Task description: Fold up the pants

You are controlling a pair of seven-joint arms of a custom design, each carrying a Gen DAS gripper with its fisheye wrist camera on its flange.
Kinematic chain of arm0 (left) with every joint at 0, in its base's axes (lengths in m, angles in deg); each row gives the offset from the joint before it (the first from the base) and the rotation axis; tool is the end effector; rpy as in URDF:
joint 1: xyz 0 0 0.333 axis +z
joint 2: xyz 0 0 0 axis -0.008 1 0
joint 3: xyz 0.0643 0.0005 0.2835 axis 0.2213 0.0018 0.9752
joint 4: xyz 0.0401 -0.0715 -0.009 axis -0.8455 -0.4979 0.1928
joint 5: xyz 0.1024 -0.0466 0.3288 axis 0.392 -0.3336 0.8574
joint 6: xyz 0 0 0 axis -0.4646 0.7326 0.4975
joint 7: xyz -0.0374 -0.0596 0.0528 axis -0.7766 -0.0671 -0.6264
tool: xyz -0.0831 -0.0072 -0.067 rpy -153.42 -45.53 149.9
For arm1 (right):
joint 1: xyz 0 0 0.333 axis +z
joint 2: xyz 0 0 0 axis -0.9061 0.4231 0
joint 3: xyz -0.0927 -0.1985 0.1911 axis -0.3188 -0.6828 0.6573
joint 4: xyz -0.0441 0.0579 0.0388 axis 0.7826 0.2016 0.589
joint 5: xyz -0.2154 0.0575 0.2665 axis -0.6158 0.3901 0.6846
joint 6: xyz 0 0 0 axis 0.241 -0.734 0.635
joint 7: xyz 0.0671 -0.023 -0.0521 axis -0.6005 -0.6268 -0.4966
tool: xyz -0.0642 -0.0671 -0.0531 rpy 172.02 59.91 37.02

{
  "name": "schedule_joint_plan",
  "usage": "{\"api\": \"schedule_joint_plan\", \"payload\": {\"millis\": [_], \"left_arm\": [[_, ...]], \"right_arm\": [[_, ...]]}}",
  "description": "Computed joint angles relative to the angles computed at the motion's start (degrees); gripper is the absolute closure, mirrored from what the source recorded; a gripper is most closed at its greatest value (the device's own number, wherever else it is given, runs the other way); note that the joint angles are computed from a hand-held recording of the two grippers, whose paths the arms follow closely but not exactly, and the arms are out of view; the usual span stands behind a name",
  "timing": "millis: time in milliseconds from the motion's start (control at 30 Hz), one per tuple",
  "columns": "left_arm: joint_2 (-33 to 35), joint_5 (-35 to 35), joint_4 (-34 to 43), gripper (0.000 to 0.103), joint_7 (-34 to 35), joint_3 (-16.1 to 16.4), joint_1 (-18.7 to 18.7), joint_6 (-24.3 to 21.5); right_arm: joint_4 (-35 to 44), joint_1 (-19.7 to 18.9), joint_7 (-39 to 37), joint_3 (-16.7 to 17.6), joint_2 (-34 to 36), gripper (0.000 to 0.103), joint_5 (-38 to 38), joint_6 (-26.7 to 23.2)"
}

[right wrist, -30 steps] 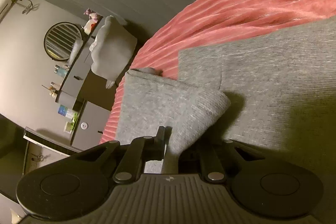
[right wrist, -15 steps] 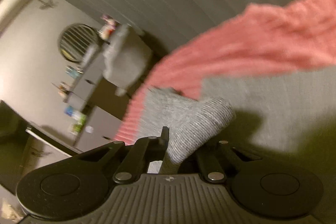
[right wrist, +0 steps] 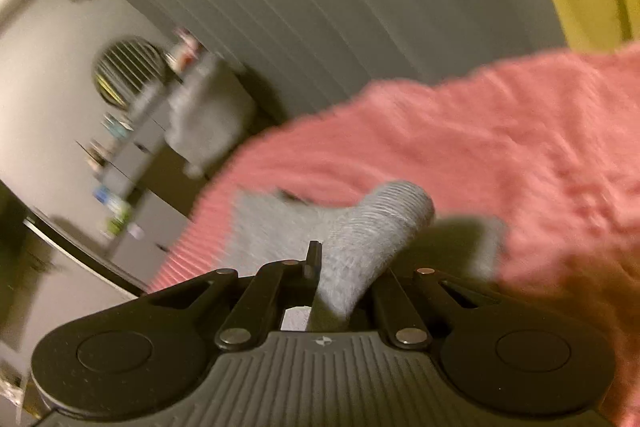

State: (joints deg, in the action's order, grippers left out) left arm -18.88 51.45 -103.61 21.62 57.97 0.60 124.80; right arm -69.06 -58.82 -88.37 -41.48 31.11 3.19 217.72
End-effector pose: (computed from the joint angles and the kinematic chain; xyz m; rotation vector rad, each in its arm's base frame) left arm 0.5173 0.0091 0.4997 -2.3854 1.4003 -1.0642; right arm 0.4284 0.1265 0.4744 -0.2066 2.3110 -0.7159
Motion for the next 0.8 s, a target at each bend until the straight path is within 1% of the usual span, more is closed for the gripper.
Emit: {"api": "schedule_joint_plan", "payload": {"millis": [33,67,100,133,167,200,233,300,333,367,400,433,467,500,533,567,600,633,667,700,733,800], "left_arm": [[0.21,-1.6,0.01,0.081,0.6,0.31,-0.15,-0.07],[0.22,-4.27,-0.03,0.077,1.45,0.68,-0.32,0.66],[0.66,-7.26,0.28,0.064,3.18,1.0,-0.59,2.5],[1.22,-9.01,0.92,0.048,4.85,1.32,-0.51,3.2],[2.11,-7.53,2.01,0.044,3.14,1.19,0.22,3.25],[3.27,-6.07,3.26,0.042,0.68,1.0,0.93,3.69],[4.62,-7.46,4.82,0.037,0.81,1.03,1.33,3.77],[7.72,-8.87,8.24,0.034,-1.4,0.7,2.56,3.27],[9.03,-8.57,9.64,0.036,-3.12,0.45,3.27,2.94],[10.42,-6.86,10.78,0.036,-6.14,0.13,3.61,4.01],[11.27,-7.49,11.5,0.039,-5.84,-0.47,4.31,5.12],[11.87,-7.41,12.29,0.052,-5.84,-0.92,4.96,5.32],[12.42,-5.61,13.37,0.064,-7.51,-0.99,5.31,4.71],[12.79,-4.3,14.5,0.092,-8.28,-1.1,5.85,3.44],[12.81,-3.39,15.59,0.092,-8.46,-1.24,6.41,2.45],[12.38,-5.9,15.76,0.092,-5.63,-2.19,7.18,3.36],[11.3,-12.3,15.63,0.093,1.1,-3.72,8.3,4.98],[10.16,-18.9,15.16,0.093,7.63,-4.77,8.68,6.37],[7.7,-28.26,13.67,0.093,17.36,-5.18,9.29,6.63],[6.32,-33.61,13.08,0.093,23.16,-4.73,8.7,6.93],[4.59,-38.07,11.83,0.093,28.59,-4.04,8.01,7.27],[1.44,-43.15,8.44,0.092,34.7,-2.0,6.84,6.83]], "right_arm": [[-0.01,0.37,-1.67,-0.38,0.71,0.099,1.73,-0.06],[-0.2,0.5,-2.39,-0.69,1.2,0.098,2.37,0.67],[-0.67,0.47,-2.12,-0.89,1.1,0.096,2.41,1.73],[-0.76,0.25,-0.98,-0.56,1.08,0.094,1.64,1.98],[-1.22,0.03,-0.34,-0.66,0.85,0.09,0.72,3.11],[-1.52,-0.19,-0.1,-0.95,0.76,0.083,0.09,4.56],[-1.75,-0.52,0.56,-1.12,0.76,0.079,-0.58,5.82],[-2.22,-1.2,1.36,-1.74,0.91,0.078,-1.38,8.76],[-2.36,-1.59,1.59,-2.07,0.99,0.078,-1.62,10.31],[-2.47,-2.09,2.14,-2.16,1.05,0.078,-2.31,11.6],[-2.52,-2.31,1.52,-2.4,1.04,0.079,-1.91,12.39],[-2.42,-2.35,0.05,-2.58,0.93,0.087,-0.89,12.64],[-2.08,-2.44,-1.64,-2.61,0.96,0.093,-0.07,12.75],[-1.15,-2.13,-4.87,-2.67,1.32,0.099,2.02,11.99],[-0.2,-1.74,-8.58,-2.82,1.67,0.099,4.48,10.97],[0.74,-1.45,-12.23,-3.01,1.84,0.099,6.61,10.19],[1.17,-1.88,-13.46,-2.93,1.47,0.099,6.52,10.59],[0.91,-3.09,-11.35,-2.46,0.36,0.099,4.23,12.18],[0.24,-4.76,-7.33,-1.66,-1.17,0.099,0.53,14.28],[-0.26,-6.32,-3.5,-0.62,-2.74,0.1,-2.91,15.13],[-0.63,-7.19,-1.58,0.13,-3.98,0.1,-5.05,15.07],[-2.17,-8.48,2.12,1.36,-6.7,0.1,-9.59,14.94]]}}
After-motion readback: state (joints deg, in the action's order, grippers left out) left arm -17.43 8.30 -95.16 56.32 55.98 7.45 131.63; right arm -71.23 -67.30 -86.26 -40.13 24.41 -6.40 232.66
